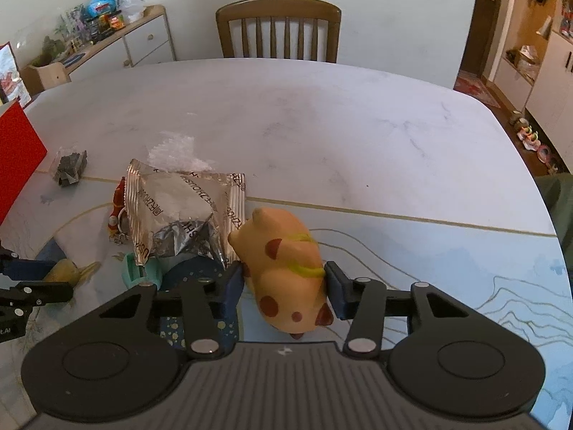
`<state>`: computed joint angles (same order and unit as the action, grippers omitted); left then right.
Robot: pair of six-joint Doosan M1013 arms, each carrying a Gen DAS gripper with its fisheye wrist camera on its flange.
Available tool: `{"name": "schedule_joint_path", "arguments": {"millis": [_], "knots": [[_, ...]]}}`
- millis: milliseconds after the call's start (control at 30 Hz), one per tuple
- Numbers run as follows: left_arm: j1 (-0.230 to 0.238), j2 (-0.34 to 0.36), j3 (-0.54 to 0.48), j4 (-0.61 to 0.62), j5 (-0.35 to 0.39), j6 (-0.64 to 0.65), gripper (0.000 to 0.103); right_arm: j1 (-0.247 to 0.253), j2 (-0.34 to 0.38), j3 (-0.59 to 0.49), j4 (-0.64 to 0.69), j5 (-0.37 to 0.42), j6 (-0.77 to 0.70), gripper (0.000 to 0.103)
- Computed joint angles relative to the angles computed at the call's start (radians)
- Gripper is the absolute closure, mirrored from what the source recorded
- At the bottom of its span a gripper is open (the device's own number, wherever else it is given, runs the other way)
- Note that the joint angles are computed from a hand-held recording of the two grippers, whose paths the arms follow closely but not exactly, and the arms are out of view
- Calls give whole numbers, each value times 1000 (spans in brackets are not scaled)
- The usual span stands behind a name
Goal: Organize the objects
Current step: 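Grasp the yellow toy with the left tool while the right tool grasps the spotted pig, then carry the yellow toy and spotted pig over the cardboard box with both tools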
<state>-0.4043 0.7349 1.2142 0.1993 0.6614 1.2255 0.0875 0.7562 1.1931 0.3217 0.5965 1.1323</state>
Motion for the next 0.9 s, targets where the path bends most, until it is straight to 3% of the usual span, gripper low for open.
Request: {"name": "schedule_joint_path", "arguments": {"millis": [267, 667, 900], "knots": [[11, -24, 23, -56, -27, 13, 84, 1, -34, 38, 12, -3, 45, 56], [34, -101, 89, -127, -99, 11, 84, 18, -128, 125, 107, -23, -30, 56], [45, -156, 139, -72, -138, -18, 84, 44, -179, 160, 177, -38, -83, 56]]}}
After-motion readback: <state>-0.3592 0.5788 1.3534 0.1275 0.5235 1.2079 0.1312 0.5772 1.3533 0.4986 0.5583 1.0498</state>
